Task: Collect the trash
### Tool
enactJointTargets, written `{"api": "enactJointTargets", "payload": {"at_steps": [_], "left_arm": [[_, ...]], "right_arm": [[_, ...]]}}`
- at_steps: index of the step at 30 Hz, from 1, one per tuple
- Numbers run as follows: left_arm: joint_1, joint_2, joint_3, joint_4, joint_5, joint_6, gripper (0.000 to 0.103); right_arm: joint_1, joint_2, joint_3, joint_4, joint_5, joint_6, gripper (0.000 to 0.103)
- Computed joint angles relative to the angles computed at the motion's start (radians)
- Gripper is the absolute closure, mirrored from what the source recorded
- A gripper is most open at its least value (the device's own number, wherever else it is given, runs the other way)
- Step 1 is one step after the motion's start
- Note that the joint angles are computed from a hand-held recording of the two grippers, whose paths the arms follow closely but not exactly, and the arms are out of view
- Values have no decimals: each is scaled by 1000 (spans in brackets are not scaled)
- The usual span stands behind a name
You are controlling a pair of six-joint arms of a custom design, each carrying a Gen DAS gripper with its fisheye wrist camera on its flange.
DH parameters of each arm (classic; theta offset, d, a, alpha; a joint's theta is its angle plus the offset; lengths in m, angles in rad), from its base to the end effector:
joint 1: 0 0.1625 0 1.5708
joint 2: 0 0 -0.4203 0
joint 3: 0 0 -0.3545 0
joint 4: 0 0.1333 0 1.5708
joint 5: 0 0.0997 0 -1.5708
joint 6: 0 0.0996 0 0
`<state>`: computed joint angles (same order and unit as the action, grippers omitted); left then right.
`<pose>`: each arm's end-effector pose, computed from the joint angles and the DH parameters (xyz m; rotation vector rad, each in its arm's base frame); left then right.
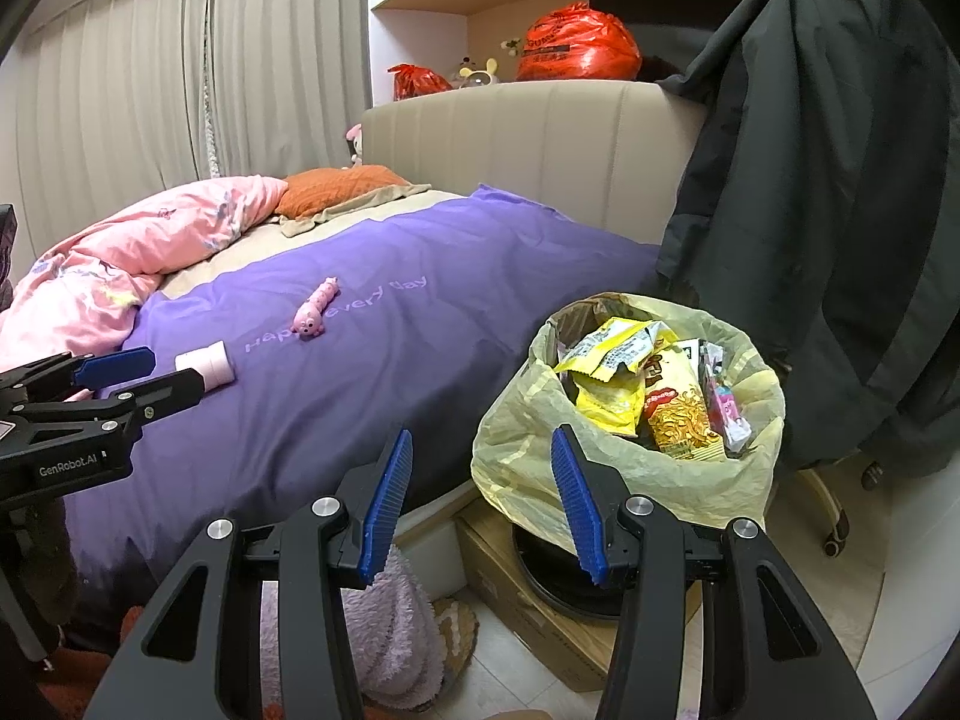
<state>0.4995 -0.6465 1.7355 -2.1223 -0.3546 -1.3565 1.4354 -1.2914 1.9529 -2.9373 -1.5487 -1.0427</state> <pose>-0.3897 -0.4709 0.0208 0.0955 2.0392 -1.1147 0.0619 -0.5495 0.3375 1.1698 -2.3748 0.8260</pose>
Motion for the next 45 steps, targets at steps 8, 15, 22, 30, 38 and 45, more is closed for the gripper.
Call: {"api": "enactJointTargets", "payload": {"at_steps": [8,15,22,30,38,45], "left_arm": [[-5,-1,-5,36,4,-42,37],[-6,-2,-6,53,5,-56,37],[-8,-4,-8,69,6,-70,37],[-10,-1,-17,102,6,-96,37],[-5,-2,-7,87,1,-81,37],[29,-40,38,40,-52,-129,37]], "right_arm": [[4,-1,4,-4,-5,1,57],[8,-2,9,-9,-6,0,57],[11,-1,7,-7,-6,2,57],[11,-1,7,-10,-4,4,57],[15,0,1,-6,-11,-5,57],[32,36,-28,8,-44,-13,57]]}}
